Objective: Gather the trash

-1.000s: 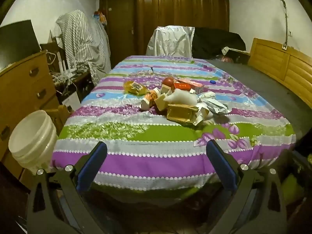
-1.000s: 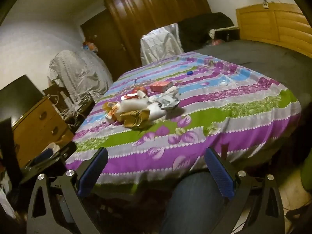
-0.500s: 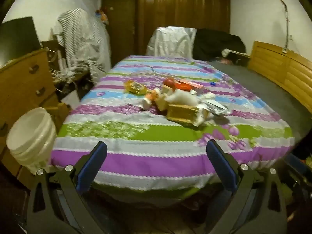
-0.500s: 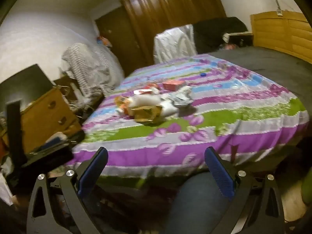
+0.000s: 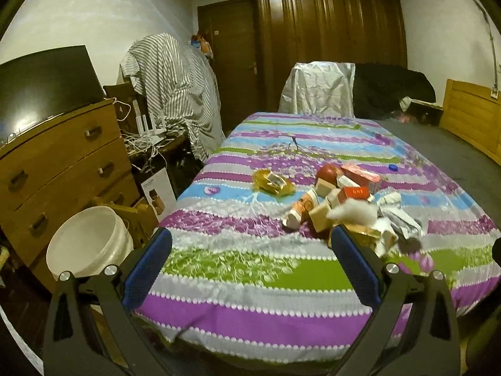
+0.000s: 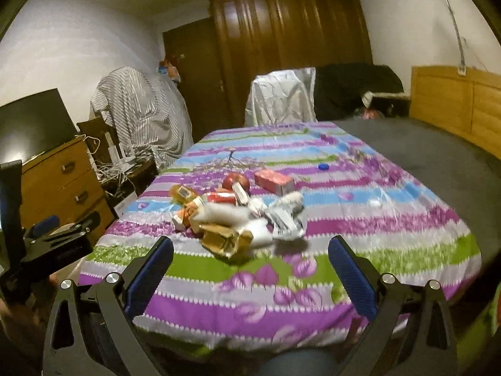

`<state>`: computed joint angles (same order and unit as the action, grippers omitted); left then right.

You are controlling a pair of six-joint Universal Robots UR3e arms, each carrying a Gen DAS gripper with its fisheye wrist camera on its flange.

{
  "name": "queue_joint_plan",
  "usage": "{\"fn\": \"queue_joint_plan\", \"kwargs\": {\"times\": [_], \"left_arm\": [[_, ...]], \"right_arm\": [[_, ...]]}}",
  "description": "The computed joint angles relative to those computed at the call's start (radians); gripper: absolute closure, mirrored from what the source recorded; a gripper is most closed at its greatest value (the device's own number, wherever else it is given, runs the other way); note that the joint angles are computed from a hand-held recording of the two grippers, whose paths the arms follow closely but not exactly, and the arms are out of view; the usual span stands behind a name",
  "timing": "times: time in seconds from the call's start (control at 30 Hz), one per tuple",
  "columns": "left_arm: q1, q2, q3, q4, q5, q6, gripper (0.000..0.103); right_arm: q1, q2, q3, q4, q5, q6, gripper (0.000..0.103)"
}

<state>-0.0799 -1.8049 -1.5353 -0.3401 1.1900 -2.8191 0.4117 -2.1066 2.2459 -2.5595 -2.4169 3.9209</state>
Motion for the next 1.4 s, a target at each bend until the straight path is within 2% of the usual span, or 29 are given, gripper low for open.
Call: {"fn": "queue_joint_plan", "kwargs": {"times": [0.07,0.2,0.67,1.4], "left_arm": [[-0.006,-0.008,0.002,0.016,0.012,0.004,0.005],[-0.021,-0.027,0.022,0.007,0.033,0.023,0.005],[-0.038,-0.076,0.063,-0.033,0.061,0.038,0.005],[-0.056,-0.107,0.062,-0.056,0.087,0.050,0.005]], "right_arm": [[-0.037,0.004,-0.018,-0.024,0.029,-0.063,0.004],[-0.088,0.007,-0.036,-0.040,0.075,-0.109,0.004],[-0.210,-0.033,0.072,-0.086,0.208,-0.099,0.004],[-0.284,-0.035,0.137,-0.109,0.285,-0.115,0.004]]}}
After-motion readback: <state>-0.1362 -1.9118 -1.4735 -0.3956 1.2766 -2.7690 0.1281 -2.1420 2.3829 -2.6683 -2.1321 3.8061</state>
